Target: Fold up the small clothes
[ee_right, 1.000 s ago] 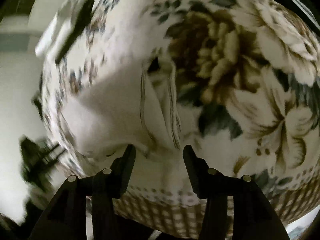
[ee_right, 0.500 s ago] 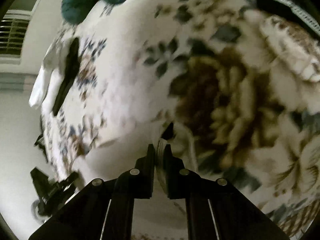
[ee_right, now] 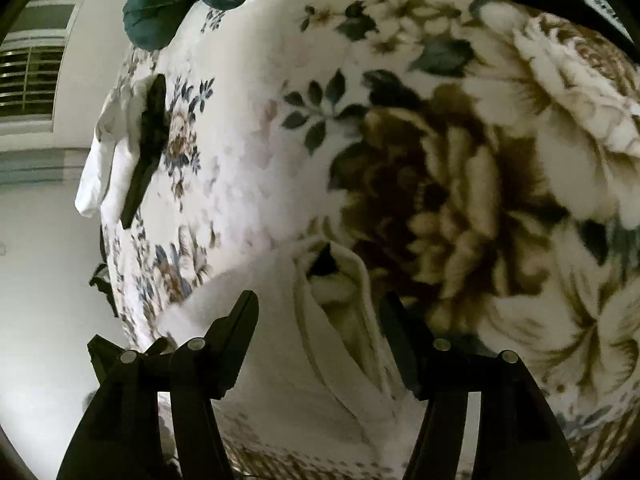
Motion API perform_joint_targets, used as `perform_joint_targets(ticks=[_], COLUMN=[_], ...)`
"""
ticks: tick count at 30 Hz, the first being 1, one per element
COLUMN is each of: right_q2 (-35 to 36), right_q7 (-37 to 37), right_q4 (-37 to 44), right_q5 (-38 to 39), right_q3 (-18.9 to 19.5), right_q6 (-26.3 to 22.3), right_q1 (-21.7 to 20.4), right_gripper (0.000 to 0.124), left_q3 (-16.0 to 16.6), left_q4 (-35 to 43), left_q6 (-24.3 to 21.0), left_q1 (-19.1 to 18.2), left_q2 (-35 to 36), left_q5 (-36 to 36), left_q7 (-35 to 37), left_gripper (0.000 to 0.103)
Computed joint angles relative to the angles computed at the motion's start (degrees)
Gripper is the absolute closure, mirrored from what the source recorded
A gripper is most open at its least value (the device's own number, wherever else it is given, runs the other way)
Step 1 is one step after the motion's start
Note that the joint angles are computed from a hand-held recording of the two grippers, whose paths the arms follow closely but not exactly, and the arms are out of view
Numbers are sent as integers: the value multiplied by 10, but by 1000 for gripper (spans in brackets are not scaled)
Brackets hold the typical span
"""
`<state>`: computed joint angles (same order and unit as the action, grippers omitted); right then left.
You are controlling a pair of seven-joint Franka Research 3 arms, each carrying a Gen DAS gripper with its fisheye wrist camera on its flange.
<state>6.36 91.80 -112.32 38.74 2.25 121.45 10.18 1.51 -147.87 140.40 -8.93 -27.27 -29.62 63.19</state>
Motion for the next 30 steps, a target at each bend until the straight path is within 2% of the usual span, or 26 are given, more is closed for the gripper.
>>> perform_joint_targets(ticks=[1,2,3,6,8,9,11,12,13,15,16,17,18,19,20,24,30], right_q2=[11,24,31,31,26,24,23,28,37,47,47,48,50,48,43,44,63], right_q7=[-7,-14,-18,29,60,80,139,150,130,93,80,69,55,44,28,-35,-86], right_q4=[8,19,23,29,21,16,11,14,22,40,44,49,54,52,43,23,-3], right_q5=[9,22,28,-46,-58,-68,-144,-148,-112,-62,-46,-34,-19,-5,15,79,95], right_q3=[2,5,8,7,3,0,-8,-13,-9,-4,-2,-2,-1,-1,0,4,11], right_q6=[0,-7,-7,21,41,50,69,62,41,1,-9,-24,-39,-44,-41,-89,-133], right_q1=[1,1,2,21,21,21,28,25,10,-8,-13,-17,-22,-26,-29,-39,-28], right_gripper=[59,69,115,117,117,124,124,124,124,124,123,115,88,70,50,47,43], left_q3=[-9,-14,-13,-21,-17,-14,-8,2,21,32,35,39,38,35,34,45,44], left_q4=[12,19,28,44,40,36,29,27,25,25,24,23,19,9,-7,-52,-46], left_q6=[8,15,16,11,15,18,18,18,20,19,15,4,-4,-2,5,-9,-11], left_q1=[3,4,0,9,15,16,21,15,0,-6,-5,-3,3,8,11,2,-36], left_q2=[13,21,34,52,54,55,61,64,64,55,49,43,36,24,8,-17,25], left_q5=[15,25,26,46,42,35,29,5,-44,-94,-113,-129,-136,-143,-153,-197,-343], left_q7=[-3,-2,6,-4,-9,-11,-10,6,42,89,106,119,121,123,127,142,267], left_gripper=[48,64,90,91,91,91,91,91,90,84,74,66,44,35,35,35,35])
